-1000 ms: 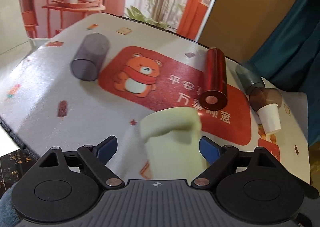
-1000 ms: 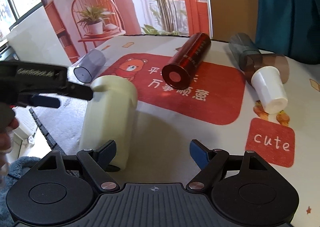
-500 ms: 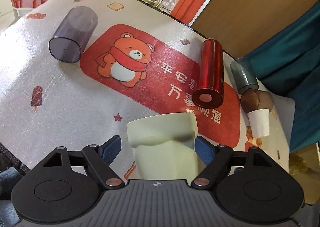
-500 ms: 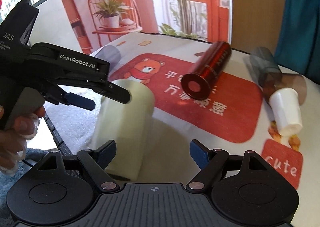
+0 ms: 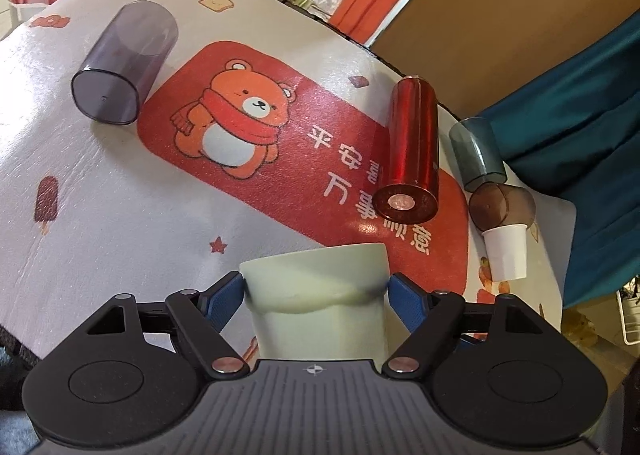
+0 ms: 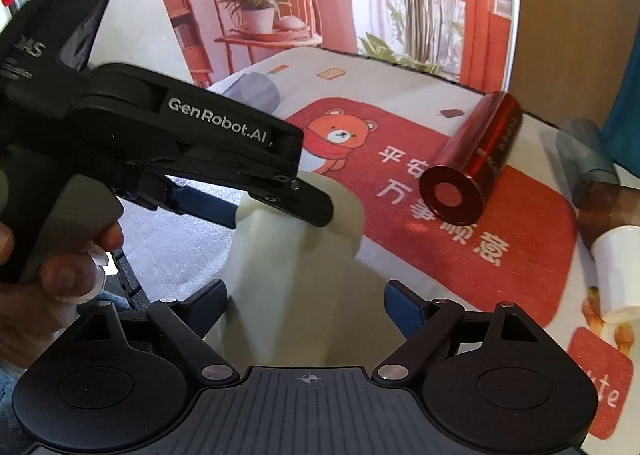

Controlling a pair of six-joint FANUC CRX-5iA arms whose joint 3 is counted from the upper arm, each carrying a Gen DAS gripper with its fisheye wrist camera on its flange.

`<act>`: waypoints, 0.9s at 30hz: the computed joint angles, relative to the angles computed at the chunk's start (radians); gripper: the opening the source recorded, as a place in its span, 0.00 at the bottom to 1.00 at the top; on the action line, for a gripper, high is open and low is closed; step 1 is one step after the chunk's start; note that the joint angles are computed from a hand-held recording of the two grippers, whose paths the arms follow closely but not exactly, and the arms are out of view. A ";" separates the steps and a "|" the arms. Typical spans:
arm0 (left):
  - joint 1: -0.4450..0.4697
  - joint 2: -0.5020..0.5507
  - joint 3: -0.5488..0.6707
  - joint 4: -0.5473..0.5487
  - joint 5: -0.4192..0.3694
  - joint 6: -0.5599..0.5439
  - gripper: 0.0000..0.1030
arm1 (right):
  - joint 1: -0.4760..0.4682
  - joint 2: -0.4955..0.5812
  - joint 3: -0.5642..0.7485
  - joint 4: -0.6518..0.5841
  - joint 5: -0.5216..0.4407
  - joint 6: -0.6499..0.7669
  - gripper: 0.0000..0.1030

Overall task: Flip cup upright
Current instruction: 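Close the left tool on the cup's base while the right tool holds it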

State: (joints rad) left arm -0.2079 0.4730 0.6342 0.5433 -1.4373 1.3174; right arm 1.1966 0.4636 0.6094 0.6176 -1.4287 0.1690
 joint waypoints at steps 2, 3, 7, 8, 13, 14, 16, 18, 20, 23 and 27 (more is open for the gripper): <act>0.001 0.007 0.009 0.003 -0.008 -0.009 0.79 | -0.009 0.006 0.010 -0.022 0.014 0.010 0.80; 0.001 0.008 0.011 0.003 -0.011 -0.014 0.79 | -0.014 0.006 0.011 -0.033 0.024 0.010 0.80; 0.000 0.007 0.000 0.008 -0.004 -0.015 0.81 | -0.030 0.024 0.035 -0.061 0.035 0.021 0.74; -0.001 0.009 0.002 0.009 -0.006 -0.013 0.81 | -0.033 0.036 0.052 -0.065 0.025 0.029 0.76; -0.004 0.025 0.027 0.005 -0.023 -0.007 0.82 | -0.043 0.046 0.056 -0.071 0.028 0.015 0.77; -0.004 0.027 0.029 0.006 -0.025 -0.008 0.82 | -0.045 0.045 0.051 -0.070 0.033 0.008 0.77; -0.003 0.026 0.022 0.012 -0.021 -0.005 0.83 | -0.048 0.042 0.039 -0.070 0.043 -0.002 0.77; -0.001 0.022 0.000 0.027 -0.013 0.003 0.84 | -0.051 0.043 0.039 -0.073 0.041 -0.012 0.77; 0.001 0.025 -0.007 0.039 -0.015 0.008 0.85 | -0.052 0.056 0.063 -0.077 0.021 -0.014 0.76; 0.002 0.016 -0.017 0.034 -0.014 0.017 0.84 | -0.048 0.078 0.100 -0.075 -0.008 0.010 0.76; 0.008 -0.030 -0.076 0.048 0.028 -0.053 0.83 | -0.037 0.073 0.089 -0.051 0.004 0.004 0.75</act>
State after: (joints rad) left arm -0.1998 0.4431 0.5578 0.5909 -1.4094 1.2644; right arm 1.1593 0.5368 0.6981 0.5667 -1.4250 0.1733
